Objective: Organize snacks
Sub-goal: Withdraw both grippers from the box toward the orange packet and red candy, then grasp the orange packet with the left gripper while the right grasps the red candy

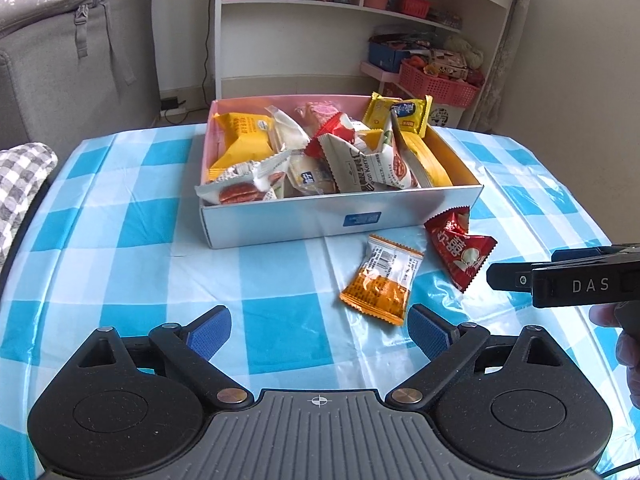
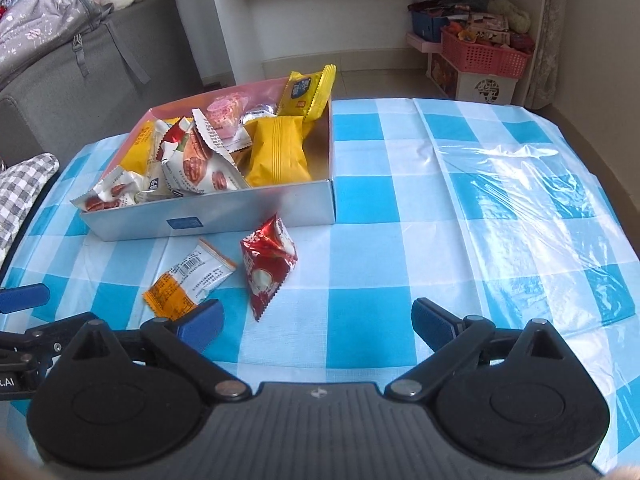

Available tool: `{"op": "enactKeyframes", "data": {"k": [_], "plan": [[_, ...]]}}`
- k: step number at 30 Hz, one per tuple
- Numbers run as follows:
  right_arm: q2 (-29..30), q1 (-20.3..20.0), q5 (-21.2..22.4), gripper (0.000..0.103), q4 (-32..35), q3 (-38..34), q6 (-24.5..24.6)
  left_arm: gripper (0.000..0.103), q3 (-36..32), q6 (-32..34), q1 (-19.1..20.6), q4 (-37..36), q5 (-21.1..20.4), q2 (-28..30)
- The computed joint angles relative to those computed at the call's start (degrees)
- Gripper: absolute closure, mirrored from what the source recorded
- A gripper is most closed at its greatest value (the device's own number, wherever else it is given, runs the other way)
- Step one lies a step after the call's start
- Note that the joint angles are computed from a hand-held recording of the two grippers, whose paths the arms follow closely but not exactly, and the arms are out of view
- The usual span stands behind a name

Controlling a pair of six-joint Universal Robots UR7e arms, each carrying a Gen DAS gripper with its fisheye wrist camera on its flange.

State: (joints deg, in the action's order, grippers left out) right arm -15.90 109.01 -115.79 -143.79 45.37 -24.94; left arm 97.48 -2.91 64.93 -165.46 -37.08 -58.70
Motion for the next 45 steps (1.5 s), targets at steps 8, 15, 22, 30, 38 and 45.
{"op": "enactKeyframes", "data": {"k": [8, 15, 22, 30, 38, 45], "plan": [[0.87, -0.62, 0.12, 0.003, -0.82, -1.52, 0.54, 0.007, -3.70, 6.39, 2.85, -4.81, -4.90, 5.22], [2.10, -1.14, 0.44, 0.003, -0.12, -3.43, 0.98, 0.011, -6.54, 10.50, 3.43, -6.14, -6.46, 7.92], [2.67, -1.30, 0.50, 0.003, 0.17, -4.11, 0.79, 0.030, -8.21, 14.55, 3.00, -7.66, -4.66, 10.06], [3.29, -1.29, 1.16, 0.004, 0.24, -4.80, 1.78, 0.065, -8.51, 13.61, 2.27, -4.30, -2.18, 9.52], [5.46, -0.92, 1.81, 0.008, 0.45, -7.12, 3.09, 0.065, -7.47, 9.78, 1.57, -0.46, 1.77, 7.20], [7.61, -0.27, 1.05, 0.010, -1.02, -8.98, 2.50, 0.065, -5.77, 6.35, 1.48, 3.05, 2.88, 4.41]]}}
